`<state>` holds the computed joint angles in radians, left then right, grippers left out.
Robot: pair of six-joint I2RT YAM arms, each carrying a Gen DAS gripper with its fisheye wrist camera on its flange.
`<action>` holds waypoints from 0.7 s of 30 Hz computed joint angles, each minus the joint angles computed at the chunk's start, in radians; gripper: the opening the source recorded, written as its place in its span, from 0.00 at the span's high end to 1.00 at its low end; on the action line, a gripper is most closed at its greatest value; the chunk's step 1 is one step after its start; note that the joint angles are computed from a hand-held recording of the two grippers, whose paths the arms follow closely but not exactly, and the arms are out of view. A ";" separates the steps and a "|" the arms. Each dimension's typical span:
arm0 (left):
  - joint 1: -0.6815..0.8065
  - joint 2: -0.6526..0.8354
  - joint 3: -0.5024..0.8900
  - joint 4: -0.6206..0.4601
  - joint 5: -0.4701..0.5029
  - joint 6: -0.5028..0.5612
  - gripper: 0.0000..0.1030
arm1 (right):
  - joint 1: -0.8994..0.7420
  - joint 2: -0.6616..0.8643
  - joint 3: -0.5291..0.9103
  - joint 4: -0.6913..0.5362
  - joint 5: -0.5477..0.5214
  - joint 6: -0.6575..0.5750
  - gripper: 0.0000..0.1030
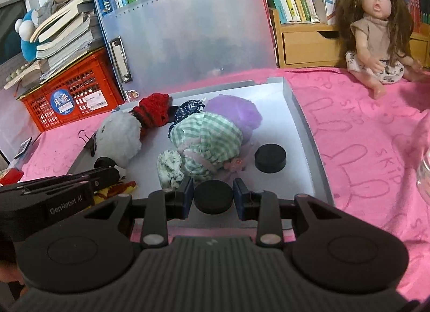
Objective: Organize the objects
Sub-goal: 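Carry the knitted snake and black puck into the white box with both grippers, then lower the snake and puck into the box and open both grippers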
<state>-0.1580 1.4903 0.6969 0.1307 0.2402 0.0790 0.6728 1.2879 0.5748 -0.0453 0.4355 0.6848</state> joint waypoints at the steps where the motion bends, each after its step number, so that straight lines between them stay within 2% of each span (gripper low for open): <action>1: -0.005 0.005 0.002 0.007 -0.007 0.004 0.92 | -0.003 0.003 0.002 0.002 -0.002 -0.002 0.65; 9: -0.022 0.064 0.065 0.029 -0.021 0.008 0.92 | -0.027 0.027 0.028 0.010 -0.020 -0.027 0.65; 15: 0.035 0.025 0.087 -0.030 0.074 0.004 0.86 | -0.046 0.028 0.024 0.025 -0.041 -0.030 0.65; 16: 0.044 0.015 0.087 -0.046 0.085 0.010 0.84 | -0.047 0.027 0.023 0.025 -0.041 -0.030 0.62; 21: 0.079 -0.053 0.067 -0.146 0.135 0.084 0.62 | -0.046 0.014 0.014 0.028 -0.044 -0.027 0.62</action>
<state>-0.0786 1.4376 0.7637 -0.0148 0.3753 0.1629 0.6266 1.3015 0.5884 -0.0172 0.3917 0.6575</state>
